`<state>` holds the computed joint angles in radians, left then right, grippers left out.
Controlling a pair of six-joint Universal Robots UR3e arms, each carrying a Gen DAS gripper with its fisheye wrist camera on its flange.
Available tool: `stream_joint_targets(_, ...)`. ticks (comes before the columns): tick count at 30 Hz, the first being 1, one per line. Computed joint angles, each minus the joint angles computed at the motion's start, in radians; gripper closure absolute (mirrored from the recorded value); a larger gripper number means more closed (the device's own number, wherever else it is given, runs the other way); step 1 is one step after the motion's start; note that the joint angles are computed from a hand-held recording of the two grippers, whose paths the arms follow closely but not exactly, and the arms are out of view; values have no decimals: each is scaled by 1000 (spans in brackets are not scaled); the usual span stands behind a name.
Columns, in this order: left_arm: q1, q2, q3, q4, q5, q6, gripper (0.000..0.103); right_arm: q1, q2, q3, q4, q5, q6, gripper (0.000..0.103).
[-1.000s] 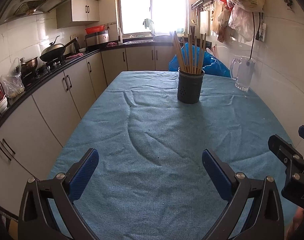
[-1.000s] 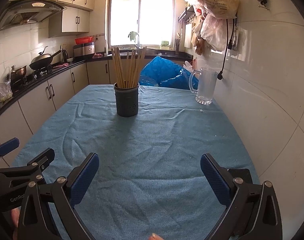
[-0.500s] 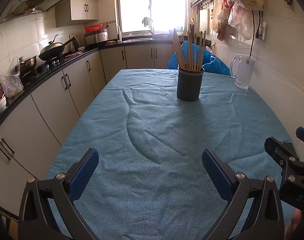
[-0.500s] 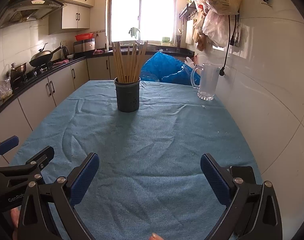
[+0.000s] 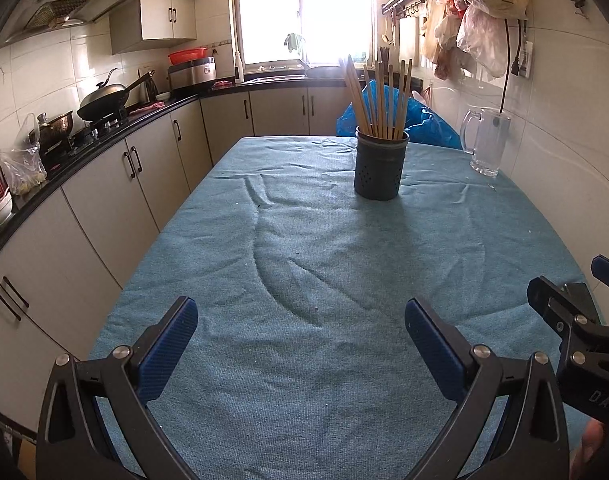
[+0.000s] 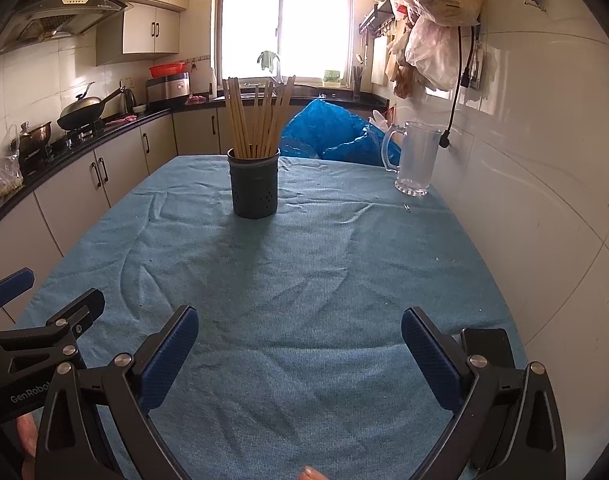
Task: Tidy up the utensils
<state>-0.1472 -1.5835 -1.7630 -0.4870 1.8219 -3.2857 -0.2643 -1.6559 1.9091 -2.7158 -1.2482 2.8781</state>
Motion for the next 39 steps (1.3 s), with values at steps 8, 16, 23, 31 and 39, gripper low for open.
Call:
stream_joint_targets(8,2,-2,-5,5,-4,2,0,-2,2,2,2,0,-2,0)
stream_joint_targets(16,2,-5,-11,13,-4,2,0,0,9,2,-4,-4,-1,0)
stream_joint_targets(23,0,-8,-16,21,-6,-2,0,0,10,3,-2,-8,-4,0)
stream_joint_targets(31,0,-6,-21,24,-8,1,0,0,10,9,-10,-7,0,0)
stream_joint_targets(39,-2,-1,-18,15,-7,1,0,-2,9,18,-15,-6,-1,0)
